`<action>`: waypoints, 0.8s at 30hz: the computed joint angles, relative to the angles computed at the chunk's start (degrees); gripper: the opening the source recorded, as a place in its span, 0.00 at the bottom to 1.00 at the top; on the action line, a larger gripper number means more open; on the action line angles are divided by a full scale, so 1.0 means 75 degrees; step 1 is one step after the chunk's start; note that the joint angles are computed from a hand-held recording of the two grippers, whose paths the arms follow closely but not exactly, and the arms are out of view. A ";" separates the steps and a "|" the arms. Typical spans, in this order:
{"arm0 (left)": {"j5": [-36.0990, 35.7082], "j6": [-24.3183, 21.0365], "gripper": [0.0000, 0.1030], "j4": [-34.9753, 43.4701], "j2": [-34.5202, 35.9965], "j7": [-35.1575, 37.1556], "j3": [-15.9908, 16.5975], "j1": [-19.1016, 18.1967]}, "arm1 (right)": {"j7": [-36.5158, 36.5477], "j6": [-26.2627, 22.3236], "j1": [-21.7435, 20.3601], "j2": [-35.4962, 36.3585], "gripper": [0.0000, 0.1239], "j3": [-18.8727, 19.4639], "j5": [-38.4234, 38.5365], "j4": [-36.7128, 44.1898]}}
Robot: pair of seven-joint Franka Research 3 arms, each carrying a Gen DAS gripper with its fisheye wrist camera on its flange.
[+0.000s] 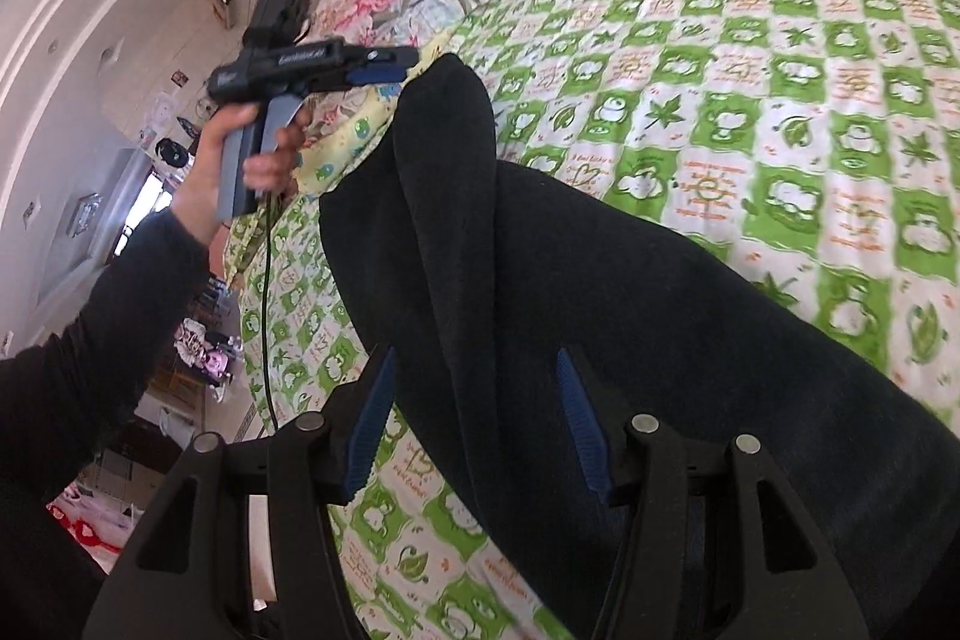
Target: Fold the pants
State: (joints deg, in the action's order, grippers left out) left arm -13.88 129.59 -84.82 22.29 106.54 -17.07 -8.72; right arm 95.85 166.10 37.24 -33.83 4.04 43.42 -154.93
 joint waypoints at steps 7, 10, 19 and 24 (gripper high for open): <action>0.0533 -0.0604 0.59 0.0928 0.0805 -0.0126 0.0037 -0.0178 | -0.0867 0.0026 0.0406 0.0508 0.45 -0.0421 0.0644 0.0372; 0.0703 -0.0191 0.24 0.0425 0.0519 0.0050 0.0043 -0.0205 | -0.1245 0.0188 0.0516 0.0645 0.37 -0.0450 0.0988 0.0459; -0.1522 0.1471 0.05 -0.2318 -0.1797 0.1630 -0.0172 0.0503 | -0.1021 0.0335 0.0077 0.0591 0.06 0.0335 0.0317 0.0576; -0.3072 0.1821 0.05 -0.3750 -0.3062 0.2543 0.0283 0.0314 | -0.0504 0.0225 -0.0130 0.0509 0.06 0.0770 -0.0564 0.0623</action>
